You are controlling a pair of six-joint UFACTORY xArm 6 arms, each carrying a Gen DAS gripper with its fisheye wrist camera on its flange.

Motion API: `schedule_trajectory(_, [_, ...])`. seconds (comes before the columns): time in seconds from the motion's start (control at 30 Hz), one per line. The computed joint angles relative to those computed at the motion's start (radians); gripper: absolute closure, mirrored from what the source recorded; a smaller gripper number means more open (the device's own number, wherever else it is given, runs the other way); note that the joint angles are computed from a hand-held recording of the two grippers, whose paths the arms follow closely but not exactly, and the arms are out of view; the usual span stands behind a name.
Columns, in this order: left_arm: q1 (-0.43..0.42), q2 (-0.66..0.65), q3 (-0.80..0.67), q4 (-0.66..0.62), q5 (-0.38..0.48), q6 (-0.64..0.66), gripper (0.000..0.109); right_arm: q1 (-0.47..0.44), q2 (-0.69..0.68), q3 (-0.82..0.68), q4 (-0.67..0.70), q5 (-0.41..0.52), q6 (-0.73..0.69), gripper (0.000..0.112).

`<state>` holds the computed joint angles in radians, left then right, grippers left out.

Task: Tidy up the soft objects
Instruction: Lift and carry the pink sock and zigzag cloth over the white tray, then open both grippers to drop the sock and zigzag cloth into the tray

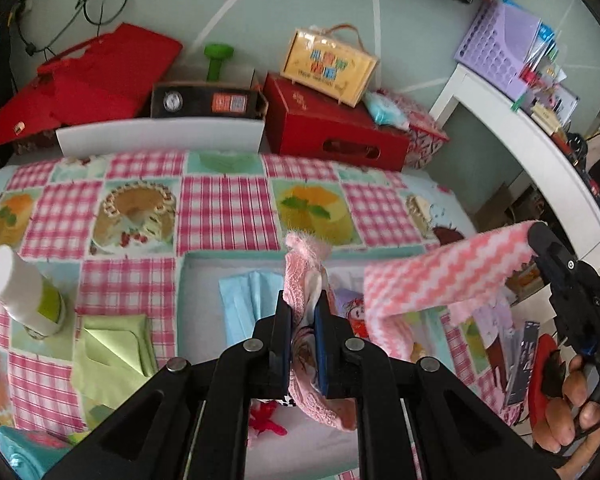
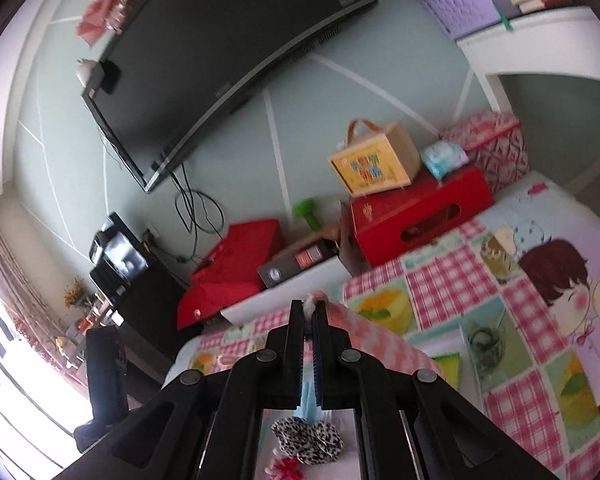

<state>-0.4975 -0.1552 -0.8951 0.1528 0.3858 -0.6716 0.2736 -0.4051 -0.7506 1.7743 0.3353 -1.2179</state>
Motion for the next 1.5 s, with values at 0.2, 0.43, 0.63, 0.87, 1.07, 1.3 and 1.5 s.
schedule_trajectory(0.2, [-0.008, 0.057, -0.015, 0.001, 0.002, 0.009, 0.098, 0.019, 0.103, -0.027, -0.224, 0.009, 0.207, 0.108])
schedule_trajectory(0.43, [-0.008, 0.109, -0.027, -0.057, 0.007, 0.065, 0.098, 0.035, 0.186, -0.03, -0.545, -0.012, 0.497, 0.107])
schedule_trajectory(0.63, [-0.007, 0.134, -0.029, -0.079, 0.012, 0.083, 0.098, 0.028, 0.226, -0.015, -0.836, -0.019, 0.752, 0.105])
schedule_trajectory(0.87, [-0.015, 0.163, -0.04, -0.097, 0.013, 0.107, 0.098, 0.011, 0.259, -0.006, -1.156, -0.015, 1.016, 0.105])
schedule_trajectory(1.07, [-0.016, 0.174, -0.047, -0.09, 0.025, 0.102, 0.098, -0.005, 0.272, -0.007, -1.4, 0.009, 1.208, 0.105])
schedule_trajectory(1.3, [-0.015, 0.177, -0.051, -0.09, 0.039, 0.096, 0.085, -0.015, 0.278, -0.018, -1.533, 0.046, 1.314, 0.102])
schedule_trajectory(1.5, [-0.018, 0.16, -0.058, -0.087, 0.076, 0.09, 0.067, -0.016, 0.276, -0.023, -1.632, 0.065, 1.386, 0.079])
